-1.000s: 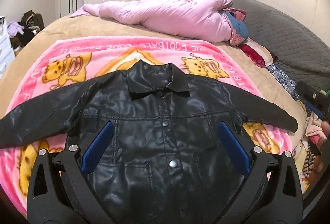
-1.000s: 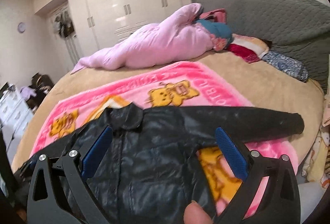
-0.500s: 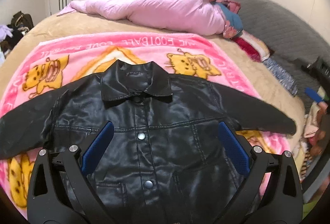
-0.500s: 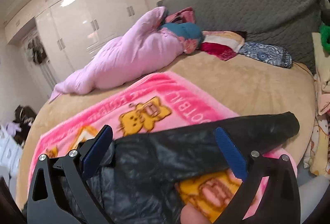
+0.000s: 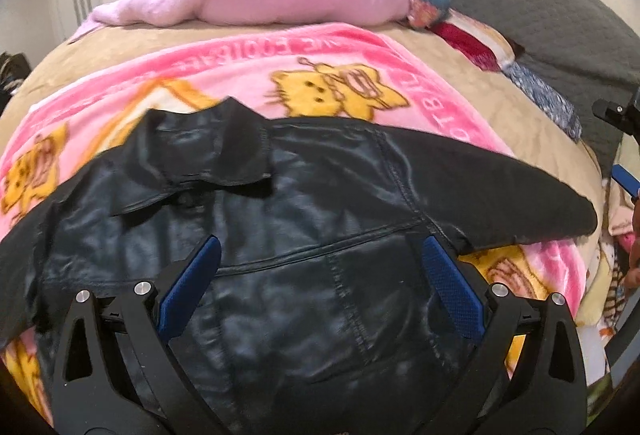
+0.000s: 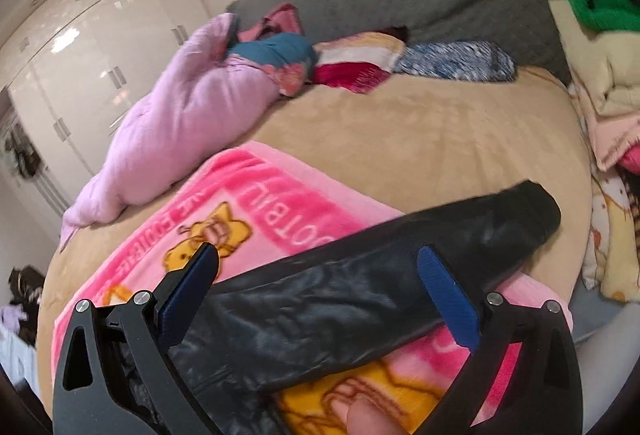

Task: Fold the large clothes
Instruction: 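Move the right tool to the sleeve cuff and close on it, then lift the gripped sleeve up off the blanket with the right tool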

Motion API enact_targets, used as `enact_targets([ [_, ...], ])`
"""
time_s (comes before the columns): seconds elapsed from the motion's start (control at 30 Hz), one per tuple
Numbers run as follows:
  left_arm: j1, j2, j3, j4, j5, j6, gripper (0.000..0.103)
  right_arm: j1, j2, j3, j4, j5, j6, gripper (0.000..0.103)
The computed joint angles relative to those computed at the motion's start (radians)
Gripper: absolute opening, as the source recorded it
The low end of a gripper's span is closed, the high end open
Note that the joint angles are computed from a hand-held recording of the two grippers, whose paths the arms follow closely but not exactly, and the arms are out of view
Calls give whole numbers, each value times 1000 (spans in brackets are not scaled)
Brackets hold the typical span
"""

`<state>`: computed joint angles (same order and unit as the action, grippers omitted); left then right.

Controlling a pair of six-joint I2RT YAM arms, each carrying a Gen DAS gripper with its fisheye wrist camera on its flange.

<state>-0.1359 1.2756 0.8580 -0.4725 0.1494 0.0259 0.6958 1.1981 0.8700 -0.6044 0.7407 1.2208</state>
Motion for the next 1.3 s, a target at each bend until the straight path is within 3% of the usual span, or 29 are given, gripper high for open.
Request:
enact_targets([
  [0.17, -95, 137, 7, 98, -57, -13, 95, -103, -64, -122, 54, -68, 54, 99],
  [0.5, -122, 320, 50, 216, -56, -39, 95, -320, -162, -320, 94, -182, 232, 99],
  [0.6, -123, 370, 75, 243, -30, -39, 84, -361, -196, -371, 110, -208, 272, 99],
  [0.67, -131, 399, 96, 254, -7, -34, 69, -387, -203, -393, 132, -224, 271, 99],
  [0.83, -159, 505, 176, 250, 52, -4, 47, -447, -149, -422, 187, -258, 252, 99],
  [1.0, -157, 578, 222, 254, 88, -21, 46, -568, -94, -502, 368, -383, 207, 99],
  [1.13, -139, 548, 208, 224, 137, 4, 43, -669, -18, -556, 584, -444, 125, 99],
  [1.17, -135, 529, 193, 214, 165, 16, 43, -688, 7, -571, 659, -466, 93, 95],
  [1.2, -134, 510, 173, 211, 192, 28, 43, -691, 24, -577, 696, -467, 82, 84],
  [1.23, -142, 480, 136, 211, 212, 43, 43, -686, 39, -575, 706, -456, 82, 77],
  [1.27, -148, 468, 117, 213, 214, 47, 43, -688, 44, -574, 712, -458, 79, 63],
  [1.3, -154, 455, 97, 219, 219, 44, 43, -690, 43, -577, 726, -466, 74, 57],
])
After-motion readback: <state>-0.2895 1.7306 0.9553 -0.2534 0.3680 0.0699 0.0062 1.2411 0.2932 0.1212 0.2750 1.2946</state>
